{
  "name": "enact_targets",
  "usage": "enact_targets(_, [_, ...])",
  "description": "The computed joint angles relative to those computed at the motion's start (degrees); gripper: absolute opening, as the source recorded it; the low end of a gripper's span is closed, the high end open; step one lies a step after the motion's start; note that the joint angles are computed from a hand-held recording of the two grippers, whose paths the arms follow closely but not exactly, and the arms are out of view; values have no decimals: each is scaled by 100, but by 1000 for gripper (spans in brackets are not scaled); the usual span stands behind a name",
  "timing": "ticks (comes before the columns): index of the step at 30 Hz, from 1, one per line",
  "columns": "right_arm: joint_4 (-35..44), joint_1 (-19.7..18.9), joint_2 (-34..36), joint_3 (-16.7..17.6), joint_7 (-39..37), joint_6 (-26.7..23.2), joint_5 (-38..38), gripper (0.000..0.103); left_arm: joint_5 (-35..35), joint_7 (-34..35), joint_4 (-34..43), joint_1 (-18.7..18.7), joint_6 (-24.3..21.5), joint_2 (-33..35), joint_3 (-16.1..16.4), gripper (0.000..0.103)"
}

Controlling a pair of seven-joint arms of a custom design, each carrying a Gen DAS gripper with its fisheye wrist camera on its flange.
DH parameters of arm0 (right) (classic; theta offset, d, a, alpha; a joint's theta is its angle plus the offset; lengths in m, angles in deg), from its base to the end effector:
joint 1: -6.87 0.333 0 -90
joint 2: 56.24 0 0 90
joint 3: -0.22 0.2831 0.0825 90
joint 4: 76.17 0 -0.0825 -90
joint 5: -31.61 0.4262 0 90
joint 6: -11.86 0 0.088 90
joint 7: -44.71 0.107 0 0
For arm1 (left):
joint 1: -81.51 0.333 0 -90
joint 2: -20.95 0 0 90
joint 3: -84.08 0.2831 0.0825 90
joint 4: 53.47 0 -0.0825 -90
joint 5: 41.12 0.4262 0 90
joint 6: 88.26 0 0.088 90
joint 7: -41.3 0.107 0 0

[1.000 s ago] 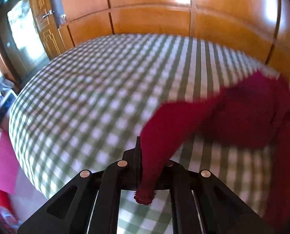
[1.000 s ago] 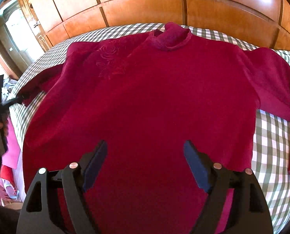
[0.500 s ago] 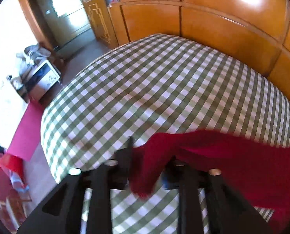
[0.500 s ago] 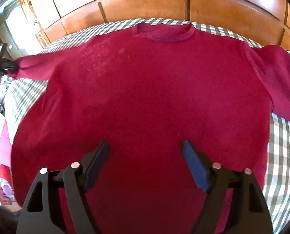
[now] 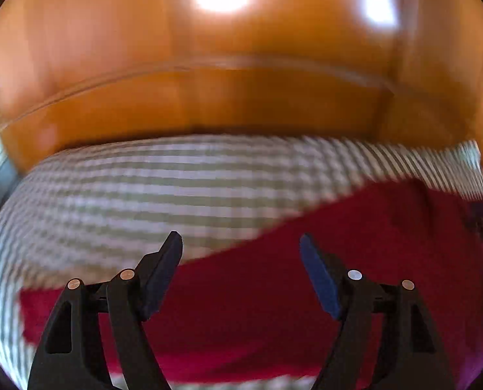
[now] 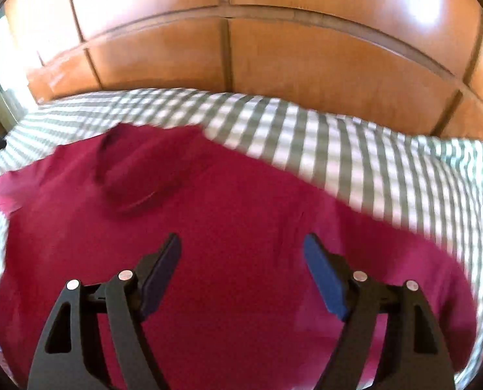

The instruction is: Fold small clothes

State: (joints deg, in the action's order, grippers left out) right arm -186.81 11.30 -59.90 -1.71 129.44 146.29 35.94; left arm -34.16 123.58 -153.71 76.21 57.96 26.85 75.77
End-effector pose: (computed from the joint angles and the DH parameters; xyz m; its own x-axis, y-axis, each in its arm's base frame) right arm 0.6228 0.0279 0.5209 0.1030 -0.9942 -0.0319 -0.8826 -0.0766 -0.4638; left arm 0.6609 -0.1580 0.5423 -0.1667 -0.9859 -0.0148 -0.7493 0.1364 -0.6481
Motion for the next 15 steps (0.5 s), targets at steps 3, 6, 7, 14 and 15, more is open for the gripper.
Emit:
enact_targets(3, [732, -42, 635, -28, -337, -313, 34, 83, -383, 488, 636, -96, -191, 693, -189, 74])
enact_targets(6, [1313, -132, 1152, -33, -629, -643, 187, 86, -530, 663, 1387, -209, -510, 1371, -238, 74])
enact_targets(7, [1403, -139, 1259, -36, -634, -685, 123, 86, -555, 724, 1609, -240, -649, 1565, -242, 74])
enact_targets(14, [1542, -326, 1413, 87, -1582, -971, 663, 21, -977, 1238, 2050, -160, -711, 2088, -401, 4])
enact_targets(15, [1348, -277, 1253, 82, -1600, -793, 567, 7, -913, 1263, 1852, -216, -445, 1966, -361, 3])
